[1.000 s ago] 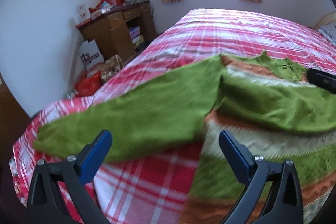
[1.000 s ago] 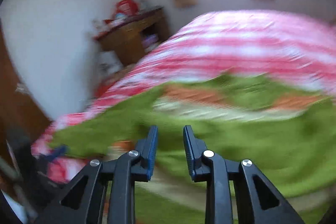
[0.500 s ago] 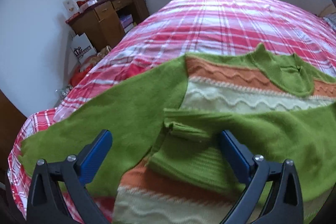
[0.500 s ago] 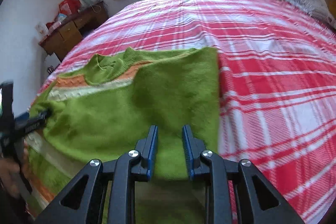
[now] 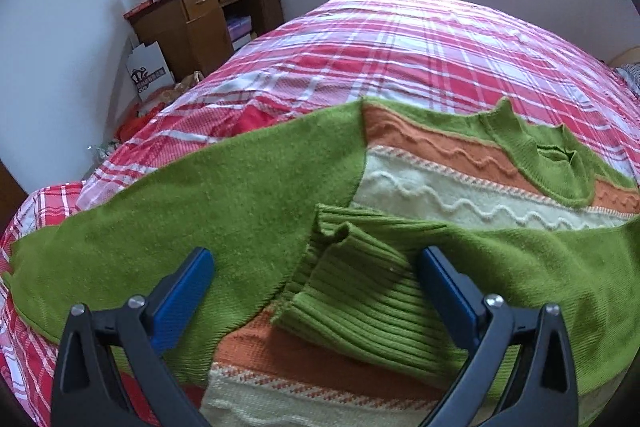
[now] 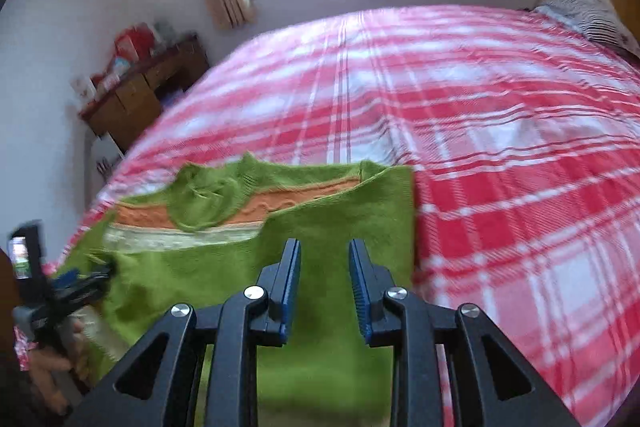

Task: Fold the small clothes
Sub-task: 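Grasp the other green sleeve cuff with the left gripper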

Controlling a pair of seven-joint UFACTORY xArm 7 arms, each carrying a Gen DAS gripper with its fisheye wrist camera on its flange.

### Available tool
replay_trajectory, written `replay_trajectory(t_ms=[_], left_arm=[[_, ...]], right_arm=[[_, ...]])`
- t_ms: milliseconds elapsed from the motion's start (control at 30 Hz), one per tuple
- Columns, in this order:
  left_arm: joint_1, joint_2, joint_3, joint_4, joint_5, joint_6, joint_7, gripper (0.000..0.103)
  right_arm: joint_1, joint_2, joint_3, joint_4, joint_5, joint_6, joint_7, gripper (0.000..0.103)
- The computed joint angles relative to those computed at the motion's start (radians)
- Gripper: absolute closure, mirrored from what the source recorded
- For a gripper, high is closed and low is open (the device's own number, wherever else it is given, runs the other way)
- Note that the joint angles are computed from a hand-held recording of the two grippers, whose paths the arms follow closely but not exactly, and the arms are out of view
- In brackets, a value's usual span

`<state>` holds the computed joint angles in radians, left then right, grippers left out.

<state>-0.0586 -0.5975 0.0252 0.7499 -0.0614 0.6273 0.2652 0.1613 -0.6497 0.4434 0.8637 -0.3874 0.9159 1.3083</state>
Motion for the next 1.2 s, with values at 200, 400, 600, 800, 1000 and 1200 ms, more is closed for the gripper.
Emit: replay_trajectory(t_ms=[200,400,600,800,1000,1200], left_arm=[[-0.012,0.019,0.022,0.019,-0.04,0.019,0.024,0.0],[-0.006,0.016,0.018,0.015,-0.034,0.011,0.025,0.0],[-0.008,-0.054,0.031,-0.022,-0.035,0.041,0.039,0.0],[0.041,-0.161,0.137,-0.028,-0.061,0.088,0.13,0.0],[0.225,-0.033,0.208,0.103,-0.056,0.007,0.037,0.0],[0.353,0.251,0.266,0.327,-0.102,0.024,-0.135,0.002]], right_arm=[[-0.035,-0.015,-0.039,-0.082,0.013,-0.04,0.075,0.093],[0.006,-0.018,0.05,-0.001,-0.019,0.071,0.078,0.089],[0.08,0.088,0.123,0.053,-0.012,0.116,0.093,0.089],[0.103,0.015,0.11,-0.046,-0.074,0.019,0.212,0.089],[0.099,-0.002,0.117,-0.062,-0.075,0.001,0.224,0.088],[0.096,0.004,0.125,-0.053,-0.078,0.01,0.227,0.088]])
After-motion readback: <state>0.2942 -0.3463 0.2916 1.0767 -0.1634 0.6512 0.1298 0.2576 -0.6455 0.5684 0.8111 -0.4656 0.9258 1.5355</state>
